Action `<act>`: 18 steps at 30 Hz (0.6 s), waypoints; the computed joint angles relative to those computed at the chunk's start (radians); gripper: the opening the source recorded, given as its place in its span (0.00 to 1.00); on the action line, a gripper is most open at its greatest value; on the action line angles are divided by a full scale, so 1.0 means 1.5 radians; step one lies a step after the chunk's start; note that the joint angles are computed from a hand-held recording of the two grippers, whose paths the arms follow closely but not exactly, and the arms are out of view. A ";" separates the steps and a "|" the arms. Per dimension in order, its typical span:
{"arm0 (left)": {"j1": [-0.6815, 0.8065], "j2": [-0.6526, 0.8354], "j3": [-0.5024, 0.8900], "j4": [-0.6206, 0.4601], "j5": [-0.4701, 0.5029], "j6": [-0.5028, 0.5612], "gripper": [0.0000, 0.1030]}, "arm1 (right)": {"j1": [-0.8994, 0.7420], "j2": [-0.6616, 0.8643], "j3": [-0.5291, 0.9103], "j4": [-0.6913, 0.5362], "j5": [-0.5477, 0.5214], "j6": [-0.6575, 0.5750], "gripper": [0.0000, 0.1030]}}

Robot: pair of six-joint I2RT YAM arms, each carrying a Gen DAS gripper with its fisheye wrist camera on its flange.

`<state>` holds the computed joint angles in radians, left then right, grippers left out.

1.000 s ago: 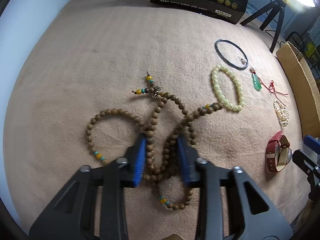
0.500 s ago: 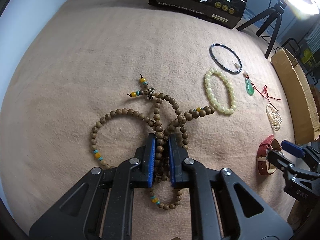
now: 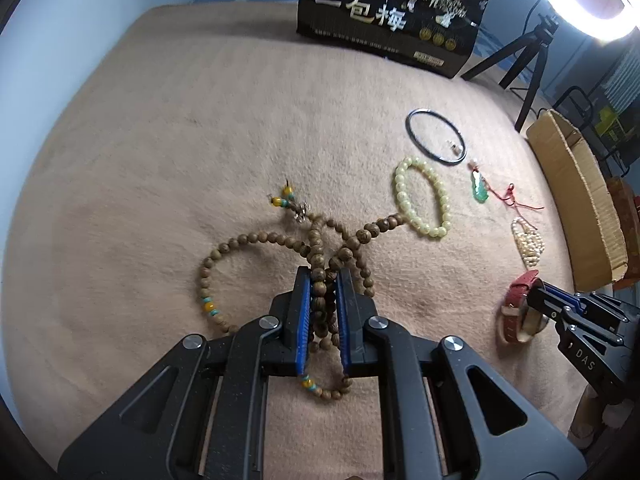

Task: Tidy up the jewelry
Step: 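Close the left tool on the bead strand while the right tool grasps the red watch, then lift the bead strand and watch and carry both over the cardboard box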

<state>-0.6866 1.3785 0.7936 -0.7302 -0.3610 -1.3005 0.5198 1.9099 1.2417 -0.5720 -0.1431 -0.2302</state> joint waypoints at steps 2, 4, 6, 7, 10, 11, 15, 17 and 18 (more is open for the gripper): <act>-0.015 -0.016 0.008 -0.018 -0.012 -0.015 0.10 | 0.001 -0.020 -0.011 0.004 0.002 -0.003 0.08; -0.027 -0.026 0.020 -0.037 -0.025 -0.024 0.10 | 0.002 -0.037 -0.020 0.010 0.004 -0.002 0.08; -0.041 -0.033 0.033 -0.057 -0.040 -0.037 0.10 | -0.003 -0.058 -0.027 0.010 -0.003 -0.003 0.08; -0.050 -0.040 0.038 -0.065 -0.046 -0.045 0.10 | -0.006 -0.068 -0.030 0.009 -0.008 -0.003 0.08; -0.069 -0.048 0.053 -0.083 -0.060 -0.059 0.10 | -0.010 -0.095 -0.041 0.016 -0.008 -0.005 0.08; -0.077 -0.049 0.063 -0.093 -0.068 -0.062 0.10 | -0.013 -0.107 -0.044 0.019 -0.005 -0.007 0.08; -0.097 -0.046 0.097 -0.119 -0.092 -0.071 0.10 | -0.039 -0.136 -0.050 0.013 -0.023 -0.016 0.08; -0.106 -0.048 0.112 -0.128 -0.101 -0.072 0.10 | -0.050 -0.145 -0.045 0.008 -0.028 -0.019 0.08; -0.111 -0.047 0.125 -0.136 -0.108 -0.072 0.10 | -0.056 -0.148 -0.042 0.006 -0.032 -0.022 0.08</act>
